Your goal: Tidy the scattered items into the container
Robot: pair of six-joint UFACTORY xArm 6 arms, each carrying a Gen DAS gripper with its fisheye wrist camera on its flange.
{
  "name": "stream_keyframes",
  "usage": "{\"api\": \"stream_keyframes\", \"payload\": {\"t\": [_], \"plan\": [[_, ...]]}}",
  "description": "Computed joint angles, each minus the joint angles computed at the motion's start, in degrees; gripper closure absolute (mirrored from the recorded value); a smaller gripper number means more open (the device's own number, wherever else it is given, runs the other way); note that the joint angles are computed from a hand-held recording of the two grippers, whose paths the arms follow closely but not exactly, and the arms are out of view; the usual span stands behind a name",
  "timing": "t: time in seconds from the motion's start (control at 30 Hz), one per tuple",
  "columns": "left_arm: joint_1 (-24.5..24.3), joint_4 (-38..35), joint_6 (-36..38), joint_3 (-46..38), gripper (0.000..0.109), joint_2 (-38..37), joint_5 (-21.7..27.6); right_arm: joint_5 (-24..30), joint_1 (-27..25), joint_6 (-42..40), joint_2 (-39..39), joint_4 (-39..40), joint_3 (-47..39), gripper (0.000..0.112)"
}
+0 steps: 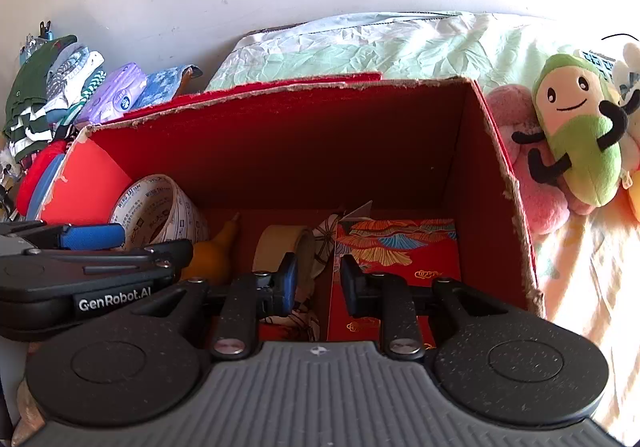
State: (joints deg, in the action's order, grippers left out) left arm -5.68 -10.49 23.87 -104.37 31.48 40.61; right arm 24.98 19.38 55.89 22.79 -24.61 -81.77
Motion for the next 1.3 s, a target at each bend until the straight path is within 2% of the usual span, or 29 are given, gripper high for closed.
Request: {"api": "stream_keyframes", "payload": {"t": [0.17,0.33,0.43,0.47,0.53,0.6,0.67,1.0,1.23,1.3], "plan": [[-0.21,1.38,-1.44,1.72,0.038,-0.82,-2.4,0.75,0.55,5.67,0.11,-7.76,-0.05,0.082],[-0.28,1.87,-1.66,2.72,0.036,-1.24,-4.04,-1.43,-0.21,3.45,-0.32,-2.51,1.27,0.082],[-0.28,1.32,-1.09,3.89,0.032,-1.83,-5.56,-1.68,-0.09,5.45,-0.62,-4.78,1.68,0.082],[-0.34,1.06,-0.73,4.82,0.029,-2.27,-6.94,-1.88,-0.07,6.38,-0.71,-6.04,1.82,0.082],[-0.51,0.45,-0.08,7.63,0.016,-3.69,-11.01,-2.66,-0.17,7.29,-0.78,-7.19,2.1,0.082],[-0.73,0.21,0.49,10.7,0.015,-5.15,-15.29,-3.38,-0.35,7.35,-0.87,-7.21,2.4,0.083],[-0.8,0.72,0.31,11.63,0.015,-5.57,-16.64,-3.85,-0.44,8.43,-1.06,-8.4,2.71,0.083],[-0.81,7.24,-6.81,9.18,0.012,-4.5,-13.28,-5.46,-0.76,11.54,-1.82,-11.76,3.99,0.083],[-0.42,4.91,-5.98,8.57,0.012,-4.19,-10.01,-6.21,-0.97,8.82,-1.86,-7.92,4.36,0.085],[-0.7,7.33,-6.8,10.26,0.012,-4.58,-12.03,-6.69,-1.09,8.05,-1.88,-6.52,4.58,0.086]]}}
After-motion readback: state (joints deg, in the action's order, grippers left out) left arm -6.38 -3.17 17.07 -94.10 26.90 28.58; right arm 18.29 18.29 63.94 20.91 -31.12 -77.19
